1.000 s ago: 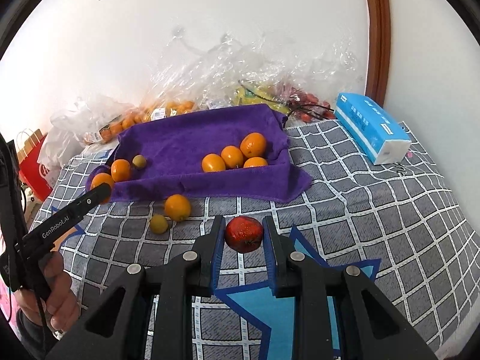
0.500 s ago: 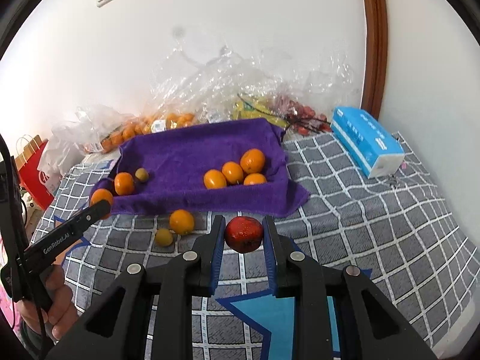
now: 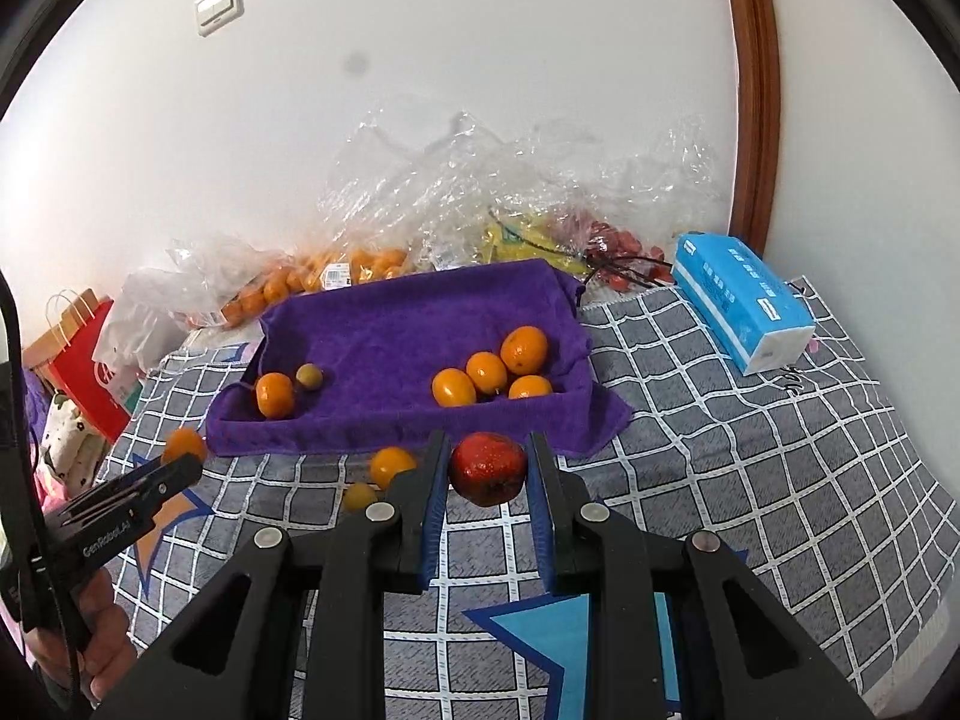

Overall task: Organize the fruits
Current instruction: 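Carry the red fruit and the large orange over the purple towel with both tools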

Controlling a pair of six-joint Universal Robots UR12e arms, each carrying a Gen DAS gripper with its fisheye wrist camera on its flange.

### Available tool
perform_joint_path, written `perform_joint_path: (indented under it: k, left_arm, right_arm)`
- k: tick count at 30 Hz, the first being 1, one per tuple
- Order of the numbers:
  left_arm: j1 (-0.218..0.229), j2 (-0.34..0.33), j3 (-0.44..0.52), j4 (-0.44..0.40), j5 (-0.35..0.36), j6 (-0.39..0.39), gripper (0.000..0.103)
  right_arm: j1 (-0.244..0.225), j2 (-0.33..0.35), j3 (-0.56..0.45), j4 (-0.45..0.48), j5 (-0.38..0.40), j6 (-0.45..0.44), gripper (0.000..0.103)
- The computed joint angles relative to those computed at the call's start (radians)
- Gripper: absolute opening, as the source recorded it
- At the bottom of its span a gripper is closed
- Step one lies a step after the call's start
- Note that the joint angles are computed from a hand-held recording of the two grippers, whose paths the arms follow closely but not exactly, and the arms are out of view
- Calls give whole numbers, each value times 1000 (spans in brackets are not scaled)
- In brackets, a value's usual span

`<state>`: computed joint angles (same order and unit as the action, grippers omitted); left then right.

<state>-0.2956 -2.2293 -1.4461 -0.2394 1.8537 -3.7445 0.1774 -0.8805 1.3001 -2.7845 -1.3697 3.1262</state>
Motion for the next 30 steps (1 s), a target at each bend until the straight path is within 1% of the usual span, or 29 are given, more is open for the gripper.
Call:
perform_joint_path:
  k: [3, 5, 9, 14, 17, 30]
  left_arm:
    - [2, 13, -9, -9, -31, -32, 38]
    - [2, 18, -6, -19, -39, -34, 38]
    - [-1, 22, 13, -32, -13, -2, 38]
    - [1, 27, 33, -33, 1, 9, 38]
    - [0, 26, 50, -48, 18, 25, 38]
    - [11, 15, 91, -63, 19, 41, 39]
  right_arm:
    - [-1, -3, -6, 12, 7, -1, 25]
    - [-3, -3, -16, 20, 18, 7, 25]
    - [-3, 3, -40, 22, 19, 5, 25]
    - [-6, 13, -70, 24, 31, 14, 25]
    - [-5, 23, -94, 30, 28, 6, 25]
    - [-3, 63, -170, 64, 36, 9, 25]
